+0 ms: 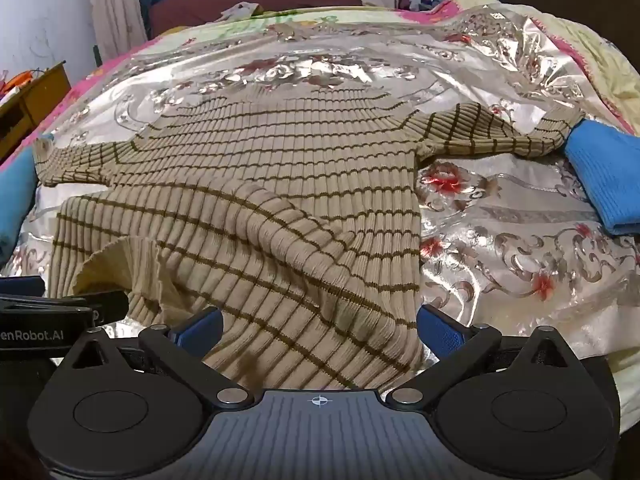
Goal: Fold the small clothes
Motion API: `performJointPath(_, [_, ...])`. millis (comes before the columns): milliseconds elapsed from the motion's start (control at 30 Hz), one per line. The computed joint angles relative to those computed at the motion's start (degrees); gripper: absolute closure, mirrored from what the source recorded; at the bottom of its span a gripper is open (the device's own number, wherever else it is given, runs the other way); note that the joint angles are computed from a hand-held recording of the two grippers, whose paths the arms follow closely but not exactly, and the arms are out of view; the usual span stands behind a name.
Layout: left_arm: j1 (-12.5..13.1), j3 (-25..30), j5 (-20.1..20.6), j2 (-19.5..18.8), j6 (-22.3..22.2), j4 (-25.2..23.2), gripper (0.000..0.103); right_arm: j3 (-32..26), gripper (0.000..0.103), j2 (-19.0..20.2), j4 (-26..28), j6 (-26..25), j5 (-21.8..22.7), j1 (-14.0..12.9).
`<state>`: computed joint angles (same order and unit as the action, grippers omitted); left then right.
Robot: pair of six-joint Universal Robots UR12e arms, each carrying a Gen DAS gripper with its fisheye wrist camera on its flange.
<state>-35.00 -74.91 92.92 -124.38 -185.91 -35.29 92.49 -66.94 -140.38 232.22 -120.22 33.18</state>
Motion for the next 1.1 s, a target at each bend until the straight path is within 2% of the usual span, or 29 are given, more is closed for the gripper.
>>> performJointPath(633, [0.3,-0.5,-1.7,0.1,-1.8,-0.3,0.000,-0.2,0.000,0.0,2.0,1.4,1.0,-0.1])
performJointPath(1100, [0.3,-0.9,-2.6,0.3,-1.4,-0.6,0.000,-0.6,0.000,0.0,4.0,2.2,1.5,-0.1])
